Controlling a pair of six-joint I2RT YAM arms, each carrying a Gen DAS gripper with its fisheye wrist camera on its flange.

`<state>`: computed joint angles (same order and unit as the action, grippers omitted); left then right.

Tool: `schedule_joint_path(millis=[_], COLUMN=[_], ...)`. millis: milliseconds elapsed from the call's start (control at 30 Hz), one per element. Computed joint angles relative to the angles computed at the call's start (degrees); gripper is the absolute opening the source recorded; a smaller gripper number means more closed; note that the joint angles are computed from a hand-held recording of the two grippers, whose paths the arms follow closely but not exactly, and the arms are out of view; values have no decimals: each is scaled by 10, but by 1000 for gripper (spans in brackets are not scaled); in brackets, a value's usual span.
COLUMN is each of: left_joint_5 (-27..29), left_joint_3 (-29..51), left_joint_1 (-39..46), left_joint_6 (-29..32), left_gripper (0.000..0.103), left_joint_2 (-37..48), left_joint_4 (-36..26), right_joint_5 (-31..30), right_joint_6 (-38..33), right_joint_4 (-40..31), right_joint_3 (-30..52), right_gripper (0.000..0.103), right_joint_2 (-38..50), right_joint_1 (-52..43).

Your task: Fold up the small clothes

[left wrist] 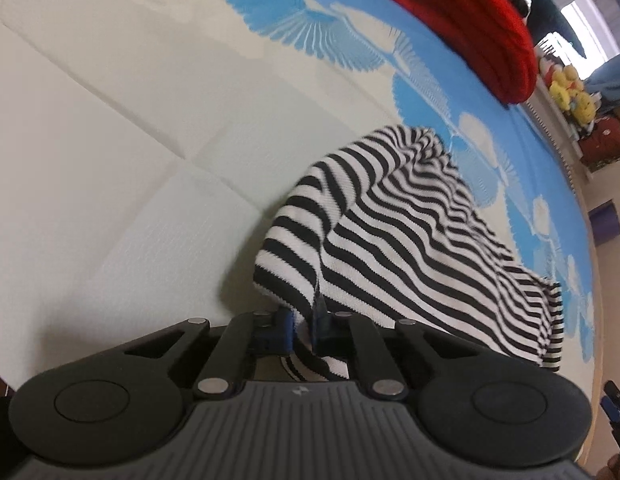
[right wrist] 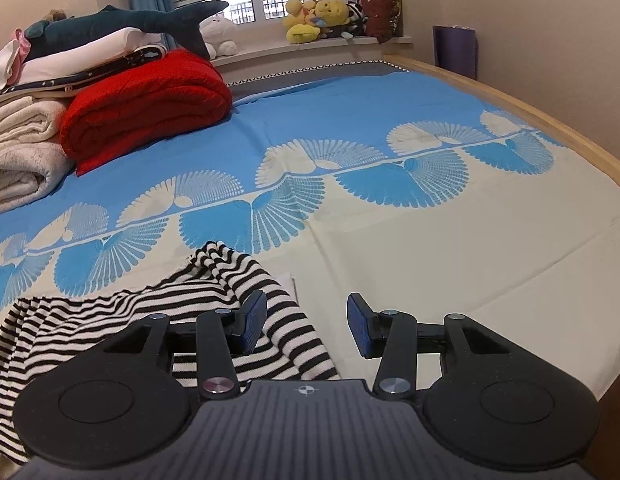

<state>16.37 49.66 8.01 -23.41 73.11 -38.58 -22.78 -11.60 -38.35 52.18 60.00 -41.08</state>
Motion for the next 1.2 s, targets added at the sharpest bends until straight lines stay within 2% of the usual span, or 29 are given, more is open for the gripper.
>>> schedule_joint_path(millis=[300, 467, 600, 767, 833, 900, 967, 1033, 1100, 1133, 1200], left_joint_5=[-27, -34, -45, -136, -166, -218, -272, -297, -309, -302, -245], left_joint_3=[11, 10, 14, 27, 40, 59, 92, 138, 205, 245, 326], left_joint_1=[46, 35, -17, -206, -300, -407, -519, -612, -678, -698, -708], left_joint_6=[61, 57, 26, 8, -19, -40, -40, -29, -14, -9, 11], left_gripper=[8, 8, 8, 8, 8, 8, 7, 7, 8, 10, 26], left_joint_2=[-36, -55, -89, -134, -123, -92, -34, 44, 138, 192, 287], left_joint_4=[-79, -76, -47, 25, 56, 92, 135, 175, 179, 169, 122], right_joint_5=[38, 39, 18, -18, -45, -72, -96, -118, -137, -145, -161], right_joint_6=[48, 46, 33, 2, -18, -38, -56, -70, -80, -84, -94], right_joint_4=[10, 6, 3, -9, -20, -27, -35, -40, -49, -53, -60], right_joint_3=[-8, -7, -3, 7, 13, 20, 28, 39, 51, 57, 70], right_gripper=[46, 46, 46, 46, 46, 46, 46, 46, 46, 46, 46], right_joint_2=[-10, -13, -11, -1, 5, 12, 20, 33, 48, 56, 73], right_joint_1=[76, 82, 56, 3, -24, -54, -85, -116, -143, -155, -178])
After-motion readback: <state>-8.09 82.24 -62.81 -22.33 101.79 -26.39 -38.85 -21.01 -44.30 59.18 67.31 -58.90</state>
